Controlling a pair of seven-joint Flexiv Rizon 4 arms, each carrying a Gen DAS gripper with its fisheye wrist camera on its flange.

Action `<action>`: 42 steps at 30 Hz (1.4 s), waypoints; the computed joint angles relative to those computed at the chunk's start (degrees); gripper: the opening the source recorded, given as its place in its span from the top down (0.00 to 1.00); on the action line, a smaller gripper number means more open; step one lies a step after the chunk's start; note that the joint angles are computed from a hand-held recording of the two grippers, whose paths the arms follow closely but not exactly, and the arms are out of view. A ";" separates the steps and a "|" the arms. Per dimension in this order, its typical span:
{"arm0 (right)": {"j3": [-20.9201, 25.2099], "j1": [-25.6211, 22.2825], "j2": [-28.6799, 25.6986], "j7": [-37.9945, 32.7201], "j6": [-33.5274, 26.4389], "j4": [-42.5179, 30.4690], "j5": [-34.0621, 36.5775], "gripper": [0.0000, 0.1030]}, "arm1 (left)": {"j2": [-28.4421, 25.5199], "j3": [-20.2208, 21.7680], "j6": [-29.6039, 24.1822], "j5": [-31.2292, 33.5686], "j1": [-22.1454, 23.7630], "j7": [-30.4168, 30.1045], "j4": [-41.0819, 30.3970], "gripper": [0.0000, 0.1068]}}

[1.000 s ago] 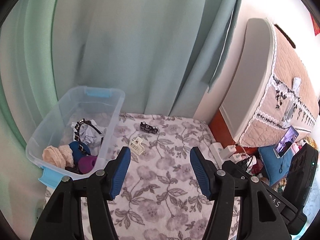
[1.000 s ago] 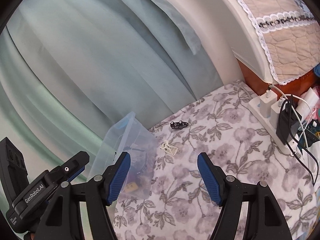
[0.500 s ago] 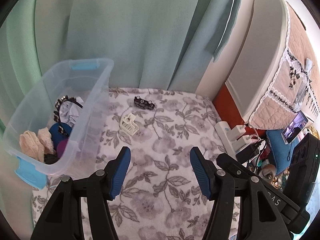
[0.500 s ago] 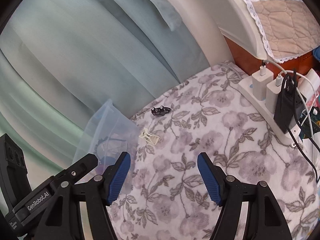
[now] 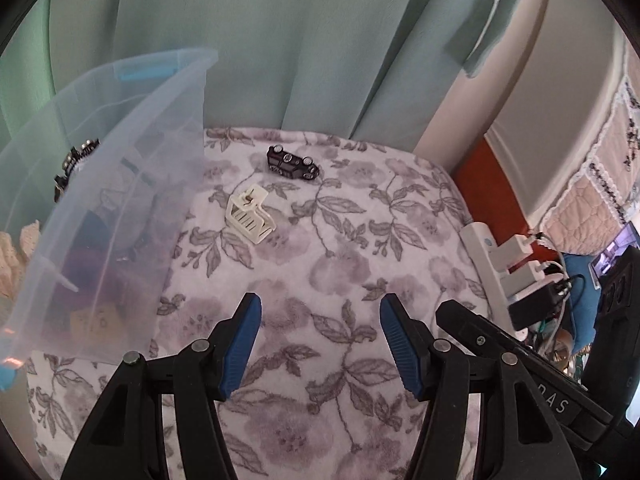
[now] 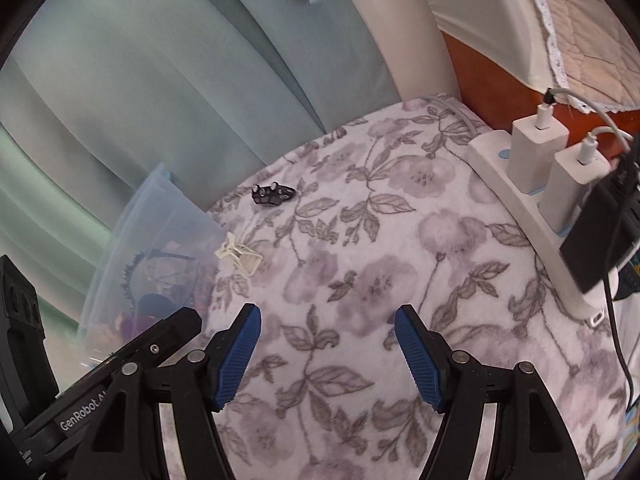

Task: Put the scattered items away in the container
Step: 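Withdraw both open grippers from the box toward the white clip and black car, then close left gripper on the white hair clip while right gripper grasps the black toy car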

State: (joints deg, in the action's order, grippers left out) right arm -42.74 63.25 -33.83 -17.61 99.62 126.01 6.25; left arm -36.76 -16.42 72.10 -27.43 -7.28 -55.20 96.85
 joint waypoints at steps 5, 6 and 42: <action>6.56 -8.32 -0.76 -2.49 -1.75 -3.49 -3.77 0.29 | -4.06 2.78 -1.57 1.86 -1.97 -3.75 -4.83 0.41; 7.09 -9.33 -1.14 -2.87 -2.37 -4.26 -4.68 0.29 | -4.93 3.45 -1.63 2.45 -2.45 -4.69 -5.93 0.41; 42.18 -49.80 -20.67 -29.33 -14.31 -44.93 -23.19 0.29 | -24.36 14.71 1.62 17.25 -10.00 -30.22 -32.44 0.55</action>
State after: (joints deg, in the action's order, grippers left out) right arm -0.56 13.45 -54.51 -46.95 85.31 81.08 -16.94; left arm -61.12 -1.71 73.72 -10.18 -17.28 -85.43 64.41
